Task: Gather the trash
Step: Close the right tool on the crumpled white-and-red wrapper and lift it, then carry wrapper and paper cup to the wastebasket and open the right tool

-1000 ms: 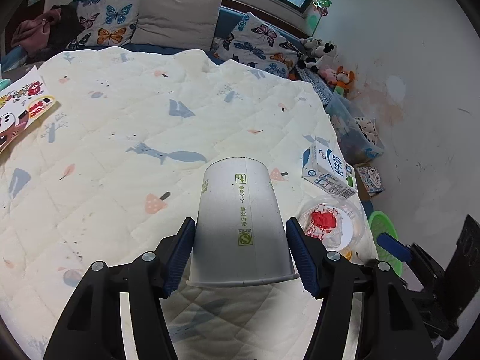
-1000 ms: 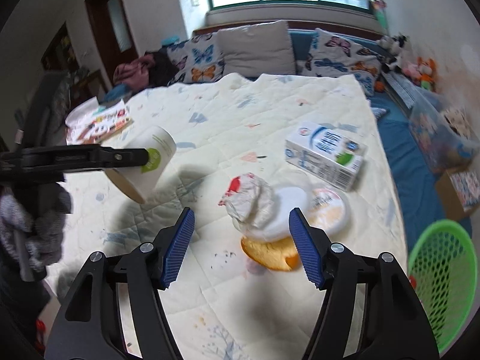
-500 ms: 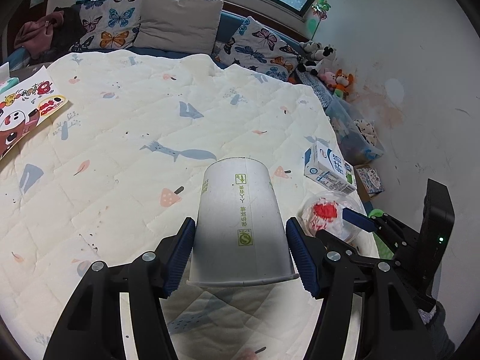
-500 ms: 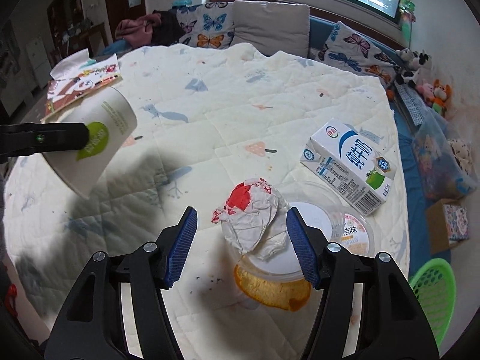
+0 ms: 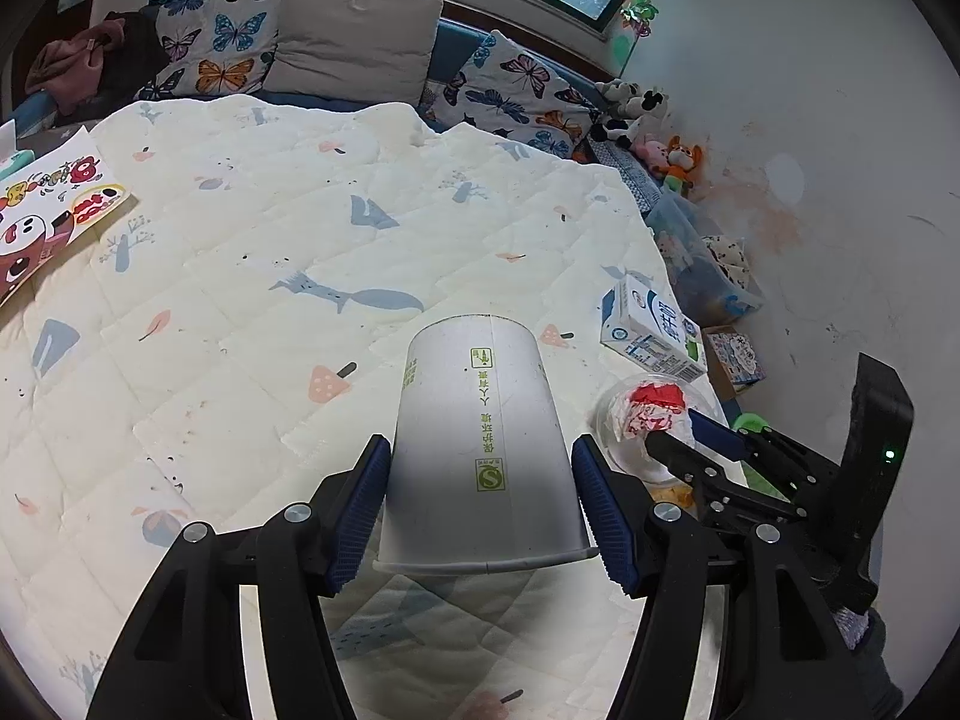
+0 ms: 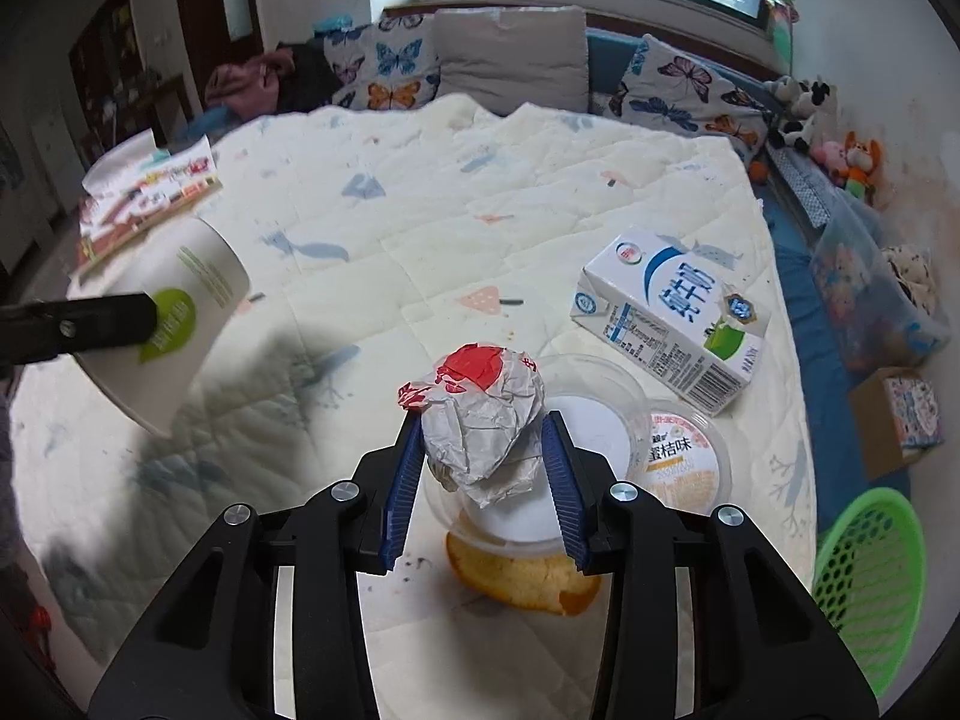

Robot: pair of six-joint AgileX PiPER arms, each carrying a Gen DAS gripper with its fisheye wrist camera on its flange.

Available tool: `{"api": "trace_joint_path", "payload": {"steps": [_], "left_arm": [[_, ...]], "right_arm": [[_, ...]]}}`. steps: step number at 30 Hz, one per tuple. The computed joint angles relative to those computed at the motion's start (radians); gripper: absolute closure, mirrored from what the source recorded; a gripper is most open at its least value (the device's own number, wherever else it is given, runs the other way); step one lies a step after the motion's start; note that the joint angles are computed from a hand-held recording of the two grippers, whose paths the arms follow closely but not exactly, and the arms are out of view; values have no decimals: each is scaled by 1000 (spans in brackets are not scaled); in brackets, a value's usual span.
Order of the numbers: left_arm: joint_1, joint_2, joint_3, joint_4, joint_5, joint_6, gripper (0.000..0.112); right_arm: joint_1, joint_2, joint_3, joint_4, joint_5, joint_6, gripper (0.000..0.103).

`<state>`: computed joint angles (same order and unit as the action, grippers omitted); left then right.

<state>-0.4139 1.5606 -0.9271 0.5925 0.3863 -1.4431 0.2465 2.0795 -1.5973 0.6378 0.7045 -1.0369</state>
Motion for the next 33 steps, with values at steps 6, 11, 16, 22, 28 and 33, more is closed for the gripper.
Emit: {"api": "trace_joint_path", "payload": {"steps": [6, 11, 16, 22, 28, 33], "left_arm": [[-28, 0, -23, 10, 16, -10, 52], [-69, 12, -68, 11, 31, -1, 52], [-118, 55, -147, -10, 44, 42, 52], [-161, 142, -278, -79, 56, 141, 52], [-186, 246, -419, -183, 76, 270, 52], [-204, 328, -547, -261, 123, 372, 52]], "right_arm": [[-64, -86, 84, 161, 54, -109, 62], [-140, -153, 152, 256, 100, -174, 62], [-254, -196, 194, 311, 143, -215, 62], [-416, -179, 181, 297, 136, -225, 62], [-558, -89, 86, 239, 126, -170, 62], [-647, 15, -12, 194, 132, -100, 61]]}}
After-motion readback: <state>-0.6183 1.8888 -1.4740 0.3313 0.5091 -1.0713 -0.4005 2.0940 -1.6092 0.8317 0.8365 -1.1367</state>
